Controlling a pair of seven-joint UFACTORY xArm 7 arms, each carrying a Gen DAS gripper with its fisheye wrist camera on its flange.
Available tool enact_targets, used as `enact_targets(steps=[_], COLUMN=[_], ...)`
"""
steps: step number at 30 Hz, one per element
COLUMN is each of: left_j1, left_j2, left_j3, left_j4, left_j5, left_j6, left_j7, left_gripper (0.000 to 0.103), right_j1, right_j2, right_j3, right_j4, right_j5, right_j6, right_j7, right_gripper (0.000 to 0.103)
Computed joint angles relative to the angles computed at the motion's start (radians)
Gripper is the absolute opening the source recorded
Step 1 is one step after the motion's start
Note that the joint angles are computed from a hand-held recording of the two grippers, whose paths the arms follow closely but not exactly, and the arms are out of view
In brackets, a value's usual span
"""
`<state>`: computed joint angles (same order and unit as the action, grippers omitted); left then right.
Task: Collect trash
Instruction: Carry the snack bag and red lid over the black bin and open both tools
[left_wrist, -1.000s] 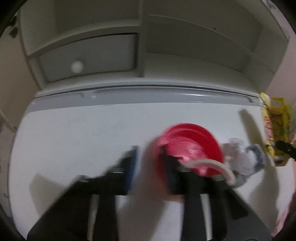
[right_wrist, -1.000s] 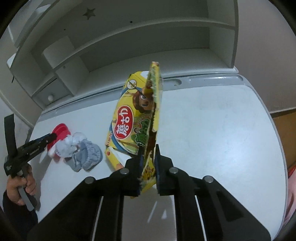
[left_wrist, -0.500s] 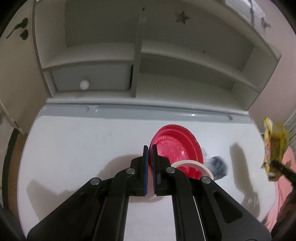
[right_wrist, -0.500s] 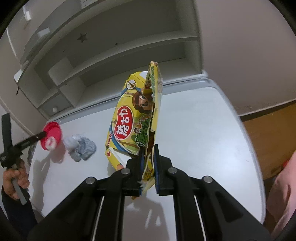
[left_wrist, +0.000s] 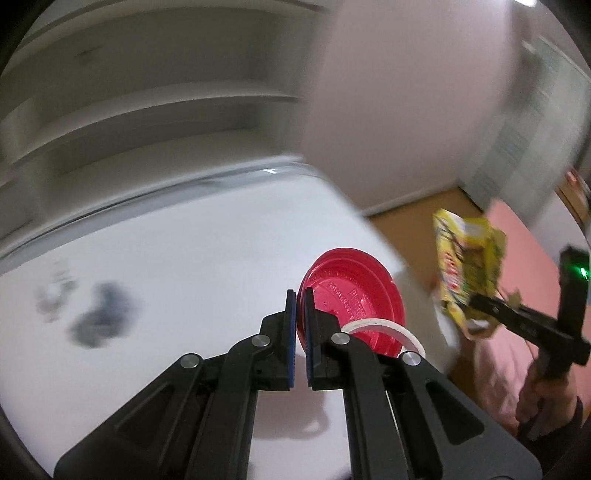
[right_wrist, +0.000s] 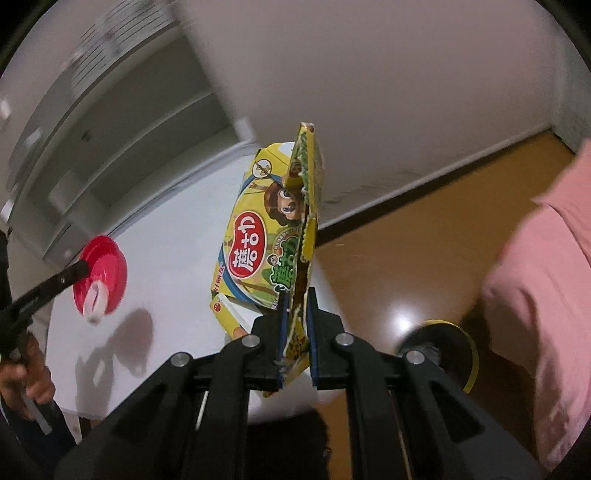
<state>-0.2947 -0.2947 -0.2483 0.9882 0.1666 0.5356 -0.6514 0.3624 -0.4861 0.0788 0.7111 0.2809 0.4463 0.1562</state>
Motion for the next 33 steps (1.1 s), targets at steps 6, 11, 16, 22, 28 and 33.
enact_targets(steps=[6,11,16,22,28,33], left_j1=[-0.134,-0.269,-0.361,-0.430,-0.521,-0.530], left_j2=[0.306,0.550,0.706,0.850,0.997,0.998], left_j3=[-0.082,-0.081,-0.031,0.040,0.084,0.088], left_j4=[0.270,0.504,0.647,0.815,1.019,0.986], left_j5=[0.049,0.072,0.063,0.017,0.018,-0.007], left_j6=[-0.015,0.049,0.099,0.164,0.251,0.235], left_j7=[-0.006,0.042,0.085,0.154,0.153,0.176], left_gripper=[0.003,0.003,0.003,0.003,0.003,0.003], right_j1=[-0.143,-0.254,-0.319,-0.312,-0.312,-0.316], right_j2=[-0.235,-0.329,-0.323,-0.235,-0.131,-0.048], right_j3=[-0.110,-0.194,-0.238,-0.255,-0.281,-0.288], right_j4=[-0.217,-0.327,-0.384,-0.423,-0.427,-0.417], right_j5=[-0.040,-0.060,-0.049,0.008,0.060,0.104], right_j6=[0.071,0.131,0.131,0.082,0.043,0.022], right_j7=[-0.014,-0.065,-0.124,-0.178,-0.249,-0.299], right_gripper=[0.010,0.010,0.010,0.010,0.010,0.010])
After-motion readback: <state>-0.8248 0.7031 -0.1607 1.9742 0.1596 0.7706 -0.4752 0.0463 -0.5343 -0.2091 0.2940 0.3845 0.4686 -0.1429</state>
